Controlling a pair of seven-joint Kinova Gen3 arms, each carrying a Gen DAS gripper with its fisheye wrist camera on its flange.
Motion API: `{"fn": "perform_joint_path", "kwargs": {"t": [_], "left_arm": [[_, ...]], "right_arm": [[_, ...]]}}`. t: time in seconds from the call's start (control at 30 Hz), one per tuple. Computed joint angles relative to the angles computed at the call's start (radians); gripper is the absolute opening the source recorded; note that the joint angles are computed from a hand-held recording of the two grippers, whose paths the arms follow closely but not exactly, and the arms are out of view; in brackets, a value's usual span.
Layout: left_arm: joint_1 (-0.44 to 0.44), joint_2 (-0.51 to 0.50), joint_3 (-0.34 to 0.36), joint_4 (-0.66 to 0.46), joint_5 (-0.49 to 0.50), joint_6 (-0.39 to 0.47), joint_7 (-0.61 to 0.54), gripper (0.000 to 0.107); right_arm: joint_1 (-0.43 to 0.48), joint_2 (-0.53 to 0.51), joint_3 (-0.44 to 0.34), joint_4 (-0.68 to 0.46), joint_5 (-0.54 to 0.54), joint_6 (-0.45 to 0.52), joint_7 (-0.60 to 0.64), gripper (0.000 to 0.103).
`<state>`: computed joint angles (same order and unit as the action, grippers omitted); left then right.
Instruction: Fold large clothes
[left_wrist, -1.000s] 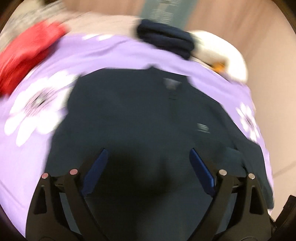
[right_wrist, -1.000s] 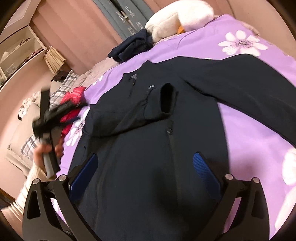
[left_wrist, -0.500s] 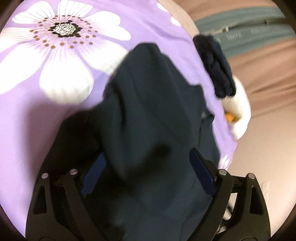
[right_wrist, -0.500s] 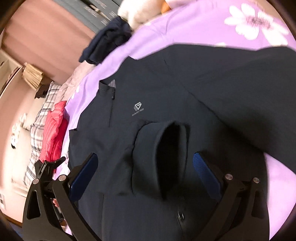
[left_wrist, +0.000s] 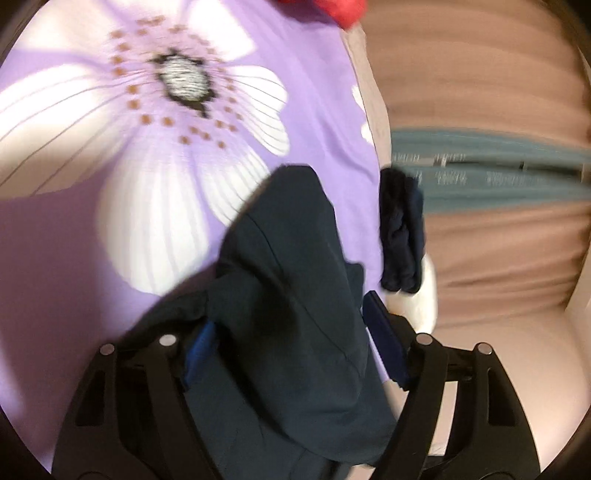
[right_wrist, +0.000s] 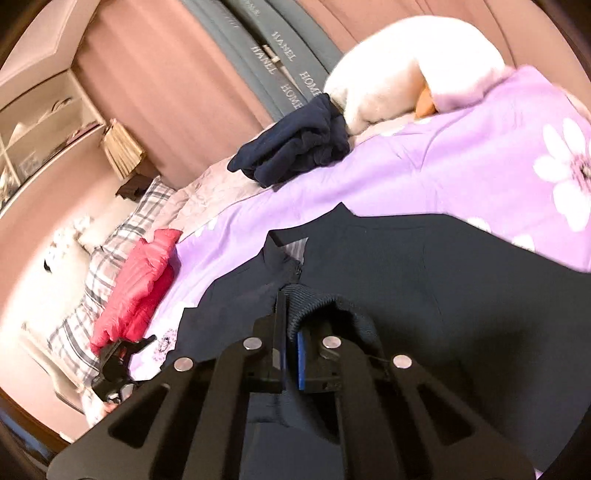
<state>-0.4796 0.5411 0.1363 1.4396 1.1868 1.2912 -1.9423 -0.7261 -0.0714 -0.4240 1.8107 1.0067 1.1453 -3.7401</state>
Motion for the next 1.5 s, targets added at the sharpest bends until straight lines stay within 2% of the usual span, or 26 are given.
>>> {"fn": "perform_joint_path", "kwargs": {"t": [0.1, 0.13, 0.17, 0.2, 0.23, 0.27, 0.33, 0.4, 0.43, 0.47, 0.53, 0.6, 0.7, 0.77, 0.87, 1.0, 1.07, 1.17, 1.23, 1.3, 1.37, 1.4, 1.47, 1.5], "left_arm": [[0.010, 0.001, -0.002, -0.013, -0.014, 0.002, 0.011, 0.071], [0.017, -0.009, 0.007, -0.031, -0.051, -0.010, 0.014, 0.071], [0.025, -0.020, 0.022, -0.047, -0.091, -0.027, 0.019, 0.071], [0.016, -0.024, 0.056, -0.058, -0.132, -0.042, 0.036, 0.072], [0.010, -0.020, 0.071, -0.078, -0.162, -0.040, 0.050, 0.073], [0.017, -0.022, 0.067, -0.096, -0.189, -0.030, 0.059, 0.073], [0.071, -0.037, 0.017, -0.157, -0.271, -0.003, 0.059, 0.073], [0.138, -0.064, -0.057, -0.201, -0.352, 0.013, 0.026, 0.075], [0.176, -0.093, -0.103, -0.206, -0.393, -0.003, -0.005, 0.082], [0.203, -0.119, -0.131, -0.199, -0.432, -0.030, -0.019, 0.082], [0.212, -0.150, -0.131, -0.204, -0.470, -0.067, -0.051, 0.082], [0.202, -0.167, -0.069, -0.222, -0.528, -0.096, -0.061, 0.081], [0.258, -0.209, -0.030, -0.209, -0.612, -0.138, -0.127, 0.063], [0.329, -0.212, -0.015, -0.221, -0.671, -0.141, -0.146, 0.046], [0.433, -0.195, -0.008, -0.231, -0.776, -0.156, -0.118, 0.036], [0.532, -0.195, -0.051, -0.178, -0.919, -0.234, -0.067, 0.036], [0.531, -0.174, -0.060, -0.172, -0.949, -0.235, -0.063, 0.035], [0.486, -0.182, -0.031, -0.146, -0.922, -0.259, -0.109, 0.034], [0.476, -0.184, -0.029, -0.147, -0.919, -0.256, -0.123, 0.034], [0.470, -0.188, -0.032, -0.146, -0.915, -0.255, -0.125, 0.034], [0.467, -0.213, -0.033, -0.122, -0.917, -0.271, -0.138, 0.035], [0.462, -0.236, -0.031, -0.096, -0.911, -0.283, -0.157, 0.038], [0.448, -0.285, -0.021, -0.042, -0.881, -0.310, -0.218, 0.059], [0.439, -0.306, -0.020, -0.016, -0.861, -0.321, -0.252, 0.062]], "right_arm": [[-0.032, 0.012, 0.095, 0.068, -0.122, -0.085, 0.011, 0.004], [-0.025, 0.012, 0.101, 0.086, -0.160, -0.107, 0.014, 0.009], [-0.010, 0.009, 0.089, 0.097, -0.182, -0.113, 0.000, 0.019], [0.019, -0.001, 0.059, 0.113, -0.187, -0.129, -0.030, 0.023], [0.029, -0.015, 0.039, 0.128, -0.181, -0.131, -0.070, 0.032], [0.020, -0.025, 0.032, 0.134, -0.179, -0.117, -0.094, 0.040], [0.018, -0.026, -0.005, 0.116, -0.182, -0.045, -0.093, 0.043], [0.078, -0.025, -0.089, 0.077, -0.206, 0.036, -0.027, 0.044], [0.112, -0.025, -0.135, 0.057, -0.216, 0.077, 0.013, 0.045], [0.145, -0.019, -0.181, 0.035, -0.216, 0.117, 0.054, 0.045], [0.189, 0.010, -0.257, -0.024, -0.197, 0.199, 0.135, 0.045], [0.159, 0.066, -0.272, -0.098, -0.147, 0.253, 0.216, 0.045], [0.110, 0.168, -0.228, -0.193, -0.109, 0.263, 0.338, 0.043], [0.105, 0.225, -0.189, -0.248, -0.117, 0.209, 0.420, 0.030], [0.044, 0.298, -0.087, -0.323, -0.141, 0.171, 0.541, 0.027], [-0.031, 0.343, 0.031, -0.375, -0.216, 0.182, 0.669, 0.027], [-0.030, 0.349, 0.049, -0.369, -0.267, 0.206, 0.693, 0.027], [-0.038, 0.303, 0.066, -0.279, -0.313, 0.183, 0.651, 0.024], [-0.007, 0.244, 0.019, -0.203, -0.303, 0.140, 0.579, 0.022], [-0.020, 0.221, 0.020, -0.193, -0.305, 0.162, 0.541, 0.022], [-0.066, 0.225, 0.056, -0.211, -0.310, 0.228, 0.525, 0.024], [-0.070, 0.220, 0.050, -0.213, -0.305, 0.242, 0.506, 0.024], [-0.088, 0.210, 0.048, -0.212, -0.285, 0.238, 0.471, 0.028], [-0.094, 0.213, 0.037, -0.220, -0.270, 0.249, 0.456, 0.030]]}}
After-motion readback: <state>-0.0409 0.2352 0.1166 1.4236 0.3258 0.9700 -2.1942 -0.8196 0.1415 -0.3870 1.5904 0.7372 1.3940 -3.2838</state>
